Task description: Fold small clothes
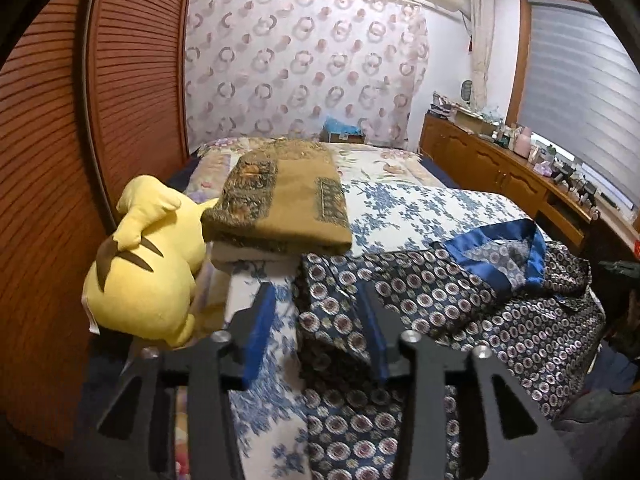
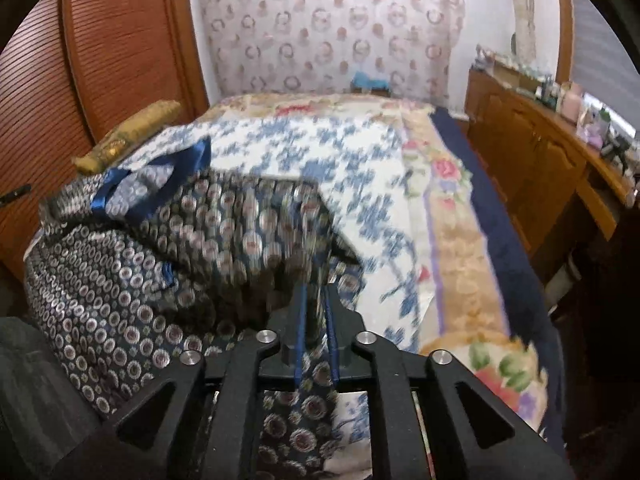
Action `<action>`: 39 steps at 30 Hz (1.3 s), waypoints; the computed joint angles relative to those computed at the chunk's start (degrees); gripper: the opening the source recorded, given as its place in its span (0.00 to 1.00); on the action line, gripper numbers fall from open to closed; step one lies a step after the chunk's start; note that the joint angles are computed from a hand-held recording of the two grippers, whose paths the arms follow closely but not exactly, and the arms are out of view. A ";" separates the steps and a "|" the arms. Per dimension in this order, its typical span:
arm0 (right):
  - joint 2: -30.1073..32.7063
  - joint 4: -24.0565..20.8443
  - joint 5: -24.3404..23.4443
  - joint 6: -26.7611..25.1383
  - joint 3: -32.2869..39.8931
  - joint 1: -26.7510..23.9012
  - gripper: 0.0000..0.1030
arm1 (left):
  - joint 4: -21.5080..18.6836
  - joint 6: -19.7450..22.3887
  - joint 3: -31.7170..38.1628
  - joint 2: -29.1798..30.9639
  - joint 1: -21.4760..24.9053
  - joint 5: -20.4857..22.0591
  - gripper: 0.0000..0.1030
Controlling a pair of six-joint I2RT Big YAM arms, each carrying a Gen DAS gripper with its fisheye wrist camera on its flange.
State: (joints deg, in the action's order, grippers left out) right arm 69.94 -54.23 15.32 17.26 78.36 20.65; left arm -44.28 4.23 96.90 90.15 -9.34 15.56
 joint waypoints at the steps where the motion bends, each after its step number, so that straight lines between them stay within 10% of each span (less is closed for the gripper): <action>1: -0.06 -0.16 0.56 -0.69 0.40 -0.16 0.12 | -0.37 0.40 1.07 0.79 0.06 0.19 0.49; 9: 4.92 0.12 2.64 -3.03 5.57 -3.31 0.44 | -5.33 2.79 13.08 10.56 -1.04 -1.83 0.50; 28: 17.42 -2.58 -8.99 -2.93 12.59 -6.82 0.52 | -20.98 5.68 26.01 22.91 -2.37 -1.76 0.50; 37: 18.30 -3.20 -8.93 -4.23 13.11 -6.30 0.56 | -20.17 6.11 25.49 22.97 -2.58 -2.01 0.50; 39: 18.62 -3.10 -8.94 -5.57 13.45 -5.72 0.49 | -18.85 7.13 23.79 22.06 -2.68 -0.89 0.36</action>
State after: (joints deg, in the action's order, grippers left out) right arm 88.56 -57.32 6.39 11.69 91.81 14.93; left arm -63.13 11.36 120.70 112.21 -12.02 14.66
